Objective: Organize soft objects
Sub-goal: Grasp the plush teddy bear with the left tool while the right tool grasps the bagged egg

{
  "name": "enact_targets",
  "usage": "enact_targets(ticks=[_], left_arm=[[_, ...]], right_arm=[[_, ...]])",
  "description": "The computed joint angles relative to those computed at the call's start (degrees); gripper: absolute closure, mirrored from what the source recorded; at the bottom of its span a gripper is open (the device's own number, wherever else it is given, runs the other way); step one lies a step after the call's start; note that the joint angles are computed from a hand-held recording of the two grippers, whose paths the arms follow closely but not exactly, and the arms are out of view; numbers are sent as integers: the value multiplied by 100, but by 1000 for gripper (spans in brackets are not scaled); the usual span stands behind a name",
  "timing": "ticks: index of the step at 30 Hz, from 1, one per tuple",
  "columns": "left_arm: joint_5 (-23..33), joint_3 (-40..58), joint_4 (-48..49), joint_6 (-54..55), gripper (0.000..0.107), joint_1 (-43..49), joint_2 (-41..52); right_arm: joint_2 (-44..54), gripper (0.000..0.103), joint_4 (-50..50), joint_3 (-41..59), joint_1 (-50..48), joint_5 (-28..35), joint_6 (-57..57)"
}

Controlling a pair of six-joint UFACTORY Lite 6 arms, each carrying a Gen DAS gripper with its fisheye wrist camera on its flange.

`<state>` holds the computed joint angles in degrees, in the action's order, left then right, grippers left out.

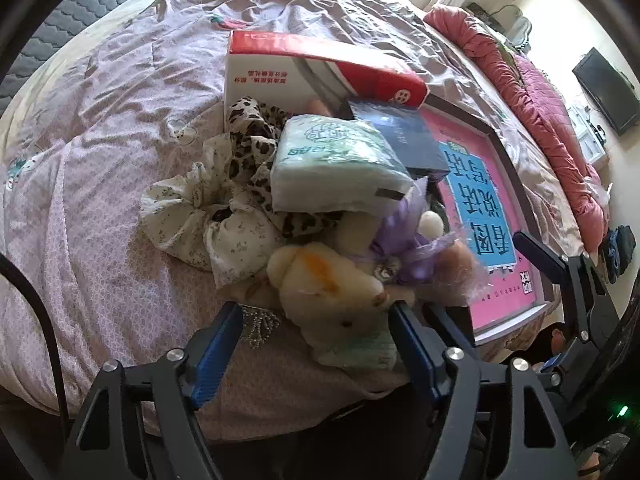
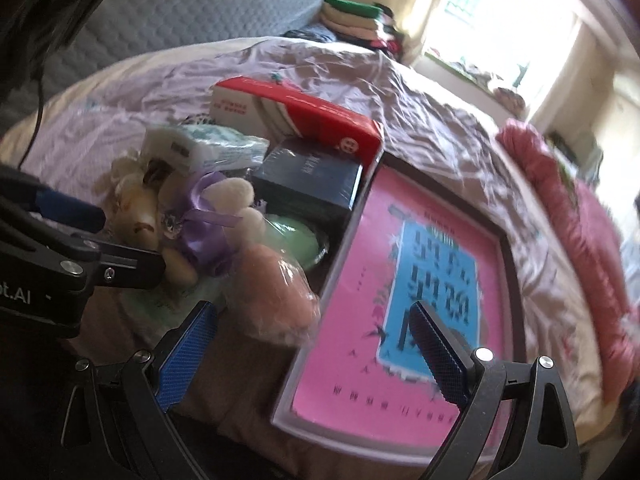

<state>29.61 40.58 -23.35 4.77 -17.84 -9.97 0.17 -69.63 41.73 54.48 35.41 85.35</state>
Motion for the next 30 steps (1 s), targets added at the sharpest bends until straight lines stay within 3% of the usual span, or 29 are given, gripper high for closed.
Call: enact_targets(ticks=[2,3,4,9,13,15,18,26,30], left_arm=[[-13,42,-79,93,35,47,82],[-22,36,-107,118,35,72,88],[-30,24,-247,252,36,128,99],[-40,-20,-463,489,39,186,145],[-49,-93,-685,783,49,257,74],[40,-172,-1237,1363,65,375,14],[120,-197,-1410,1558,65,440,-31],[270,-408,-1690,1897,67,656,-382],[429,-529,-1580,1788,67,706,-759]], right_arm=[[130,14,-153,72,23,70,64],[147,23,-246,78,5,18,94],[123,32,-282,54,-53,-100,89],[96,55,-54,70,-328,-779,-75],[-419,55,57,-247,-610,-1268,137],[-714,55,220,-466,-974,-1773,216],[-975,55,507,-612,-1261,-2144,144],[-1759,55,462,-1038,-1506,-2293,599],[-2172,55,1013,-1195,-1647,-2378,137]])
